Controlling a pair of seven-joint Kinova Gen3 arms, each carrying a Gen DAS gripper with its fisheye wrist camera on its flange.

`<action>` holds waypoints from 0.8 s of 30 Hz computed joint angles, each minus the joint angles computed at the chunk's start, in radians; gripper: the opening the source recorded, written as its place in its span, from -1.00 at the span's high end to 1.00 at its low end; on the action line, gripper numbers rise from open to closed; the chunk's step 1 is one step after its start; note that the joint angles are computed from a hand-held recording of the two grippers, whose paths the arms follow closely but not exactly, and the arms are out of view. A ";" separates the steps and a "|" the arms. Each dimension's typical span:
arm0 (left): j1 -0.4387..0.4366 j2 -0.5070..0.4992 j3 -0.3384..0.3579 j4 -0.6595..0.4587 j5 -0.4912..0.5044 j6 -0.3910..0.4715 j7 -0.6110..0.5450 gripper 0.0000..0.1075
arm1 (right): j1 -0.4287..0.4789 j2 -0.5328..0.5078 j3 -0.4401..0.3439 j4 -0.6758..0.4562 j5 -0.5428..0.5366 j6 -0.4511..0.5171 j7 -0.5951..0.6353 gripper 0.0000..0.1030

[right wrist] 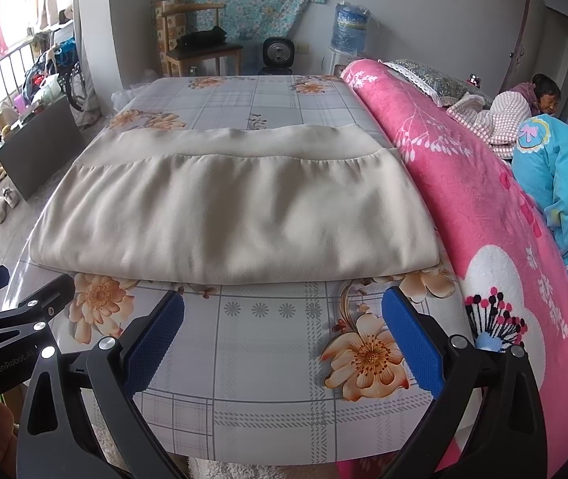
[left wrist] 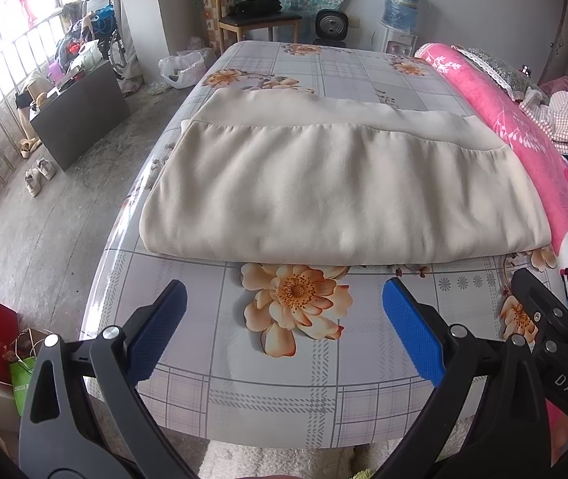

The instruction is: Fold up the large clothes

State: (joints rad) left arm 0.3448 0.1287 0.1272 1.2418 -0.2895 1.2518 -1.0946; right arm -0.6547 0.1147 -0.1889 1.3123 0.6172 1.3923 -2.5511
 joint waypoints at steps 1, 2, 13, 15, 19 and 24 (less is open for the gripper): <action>0.000 0.000 0.000 -0.001 0.000 0.001 0.001 -0.77 | 0.000 0.000 0.000 0.000 0.000 0.000 0.000 -0.88; 0.000 -0.001 0.000 0.000 0.000 0.000 0.000 -0.77 | -0.001 0.001 0.000 0.000 0.002 0.001 0.000 -0.88; -0.001 -0.002 -0.001 0.001 0.000 -0.003 0.003 -0.77 | -0.002 0.001 0.000 -0.003 0.002 0.003 0.000 -0.88; 0.000 0.000 -0.001 -0.003 -0.002 0.000 0.007 -0.77 | -0.002 0.000 0.000 -0.002 0.004 0.004 -0.001 -0.88; -0.002 0.003 -0.003 -0.009 0.001 0.006 0.010 -0.77 | 0.000 0.000 0.001 -0.004 -0.002 0.006 -0.003 -0.88; 0.000 0.005 -0.004 -0.009 -0.003 0.004 0.015 -0.77 | -0.003 0.003 0.000 -0.008 0.002 0.009 -0.002 -0.88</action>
